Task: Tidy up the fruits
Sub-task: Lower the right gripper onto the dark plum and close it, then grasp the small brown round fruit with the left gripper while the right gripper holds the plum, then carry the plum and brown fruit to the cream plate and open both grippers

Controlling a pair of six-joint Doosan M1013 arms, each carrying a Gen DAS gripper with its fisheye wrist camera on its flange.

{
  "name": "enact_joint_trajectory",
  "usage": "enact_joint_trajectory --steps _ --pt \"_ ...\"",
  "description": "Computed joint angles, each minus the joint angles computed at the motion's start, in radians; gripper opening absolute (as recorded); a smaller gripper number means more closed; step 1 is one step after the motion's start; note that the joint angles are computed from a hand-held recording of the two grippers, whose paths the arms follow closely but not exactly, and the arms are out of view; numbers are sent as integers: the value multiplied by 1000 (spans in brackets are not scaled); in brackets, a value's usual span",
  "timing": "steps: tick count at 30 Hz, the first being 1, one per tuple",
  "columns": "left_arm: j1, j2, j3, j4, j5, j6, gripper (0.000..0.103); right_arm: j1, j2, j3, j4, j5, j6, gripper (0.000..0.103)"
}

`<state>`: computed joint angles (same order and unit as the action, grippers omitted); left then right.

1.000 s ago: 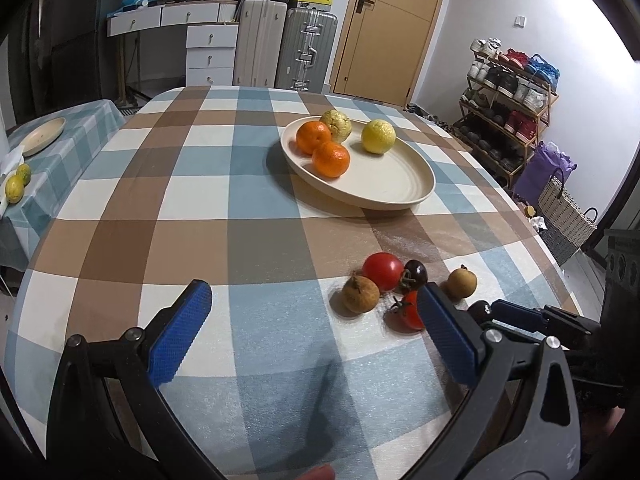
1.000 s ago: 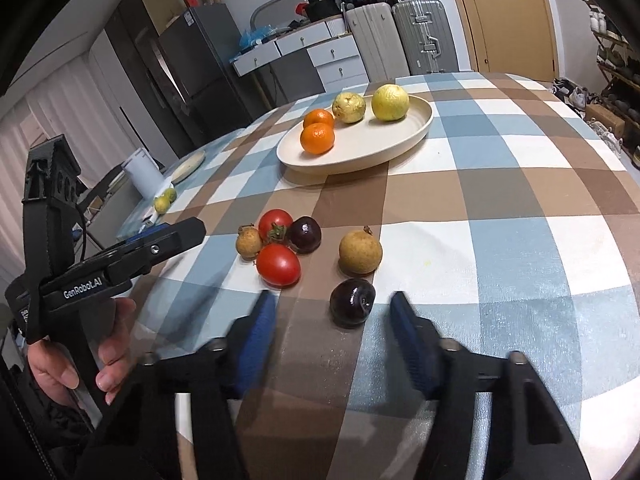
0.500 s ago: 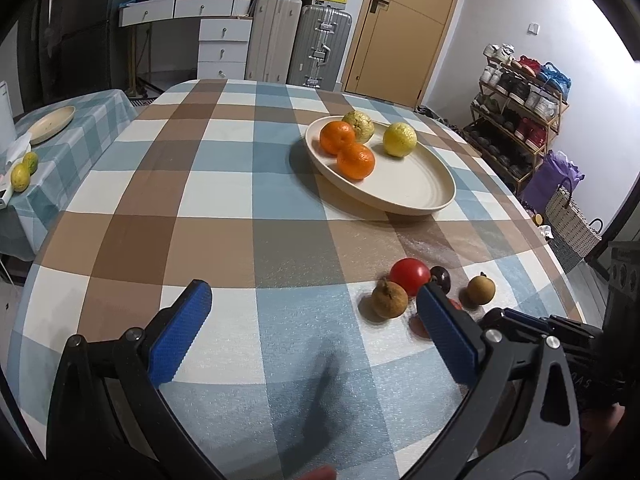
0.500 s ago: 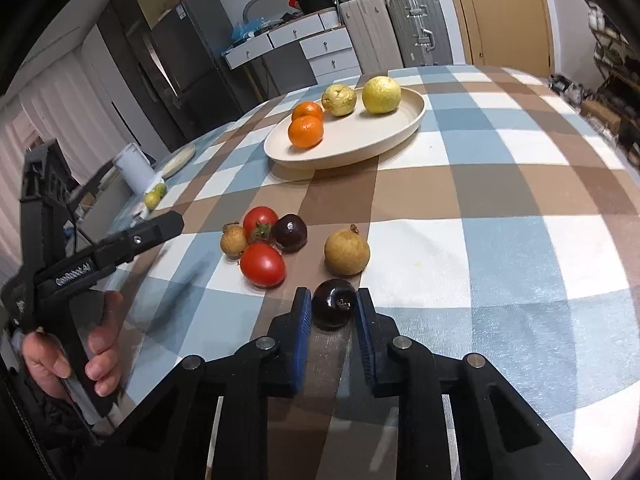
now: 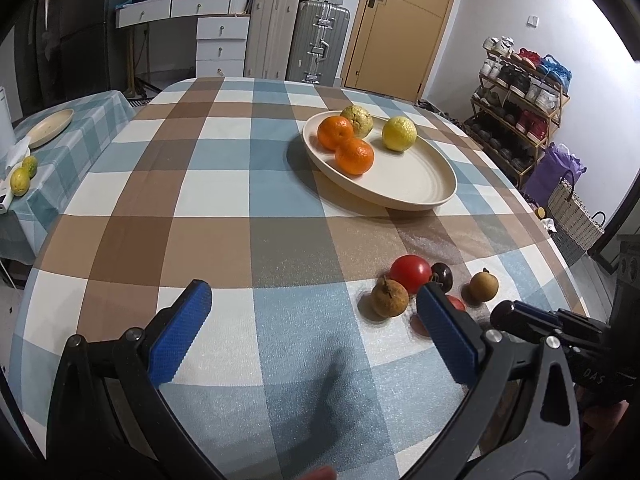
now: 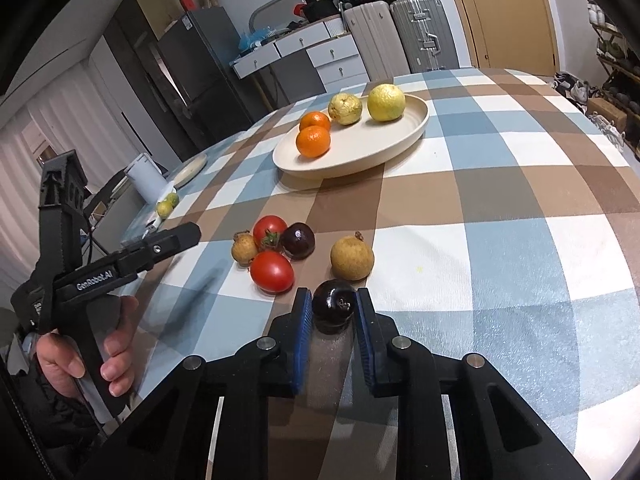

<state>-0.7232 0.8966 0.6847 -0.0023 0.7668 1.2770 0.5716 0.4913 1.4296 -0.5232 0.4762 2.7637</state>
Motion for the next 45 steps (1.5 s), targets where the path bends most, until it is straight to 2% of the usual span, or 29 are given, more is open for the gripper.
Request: enact_joint_trajectory --steps 13,20,22,24,26,31,36,45 --pt "-2 56 -92 -49 94 78 102 -2 -19 26 -46 -53 23 22" --pt "4 141 -255 -94 223 116 99 -7 -22 37 -47 -77 28 22" --pt "6 157 -285 -108 247 135 88 -8 -24 44 -51 -92 24 22" --pt "6 169 -308 -117 263 151 84 -10 -25 46 -42 -98 12 22" --pt "7 164 -299 -132 252 165 75 -11 -23 45 -33 -101 2 22" --pt "10 156 -281 -169 230 204 47 -14 -22 44 -20 -109 -18 22" --pt "15 152 -268 -213 227 241 26 -15 -22 45 -8 -112 -33 22" --pt "25 128 -222 -278 190 293 25 -15 -21 40 -4 -107 -40 22"
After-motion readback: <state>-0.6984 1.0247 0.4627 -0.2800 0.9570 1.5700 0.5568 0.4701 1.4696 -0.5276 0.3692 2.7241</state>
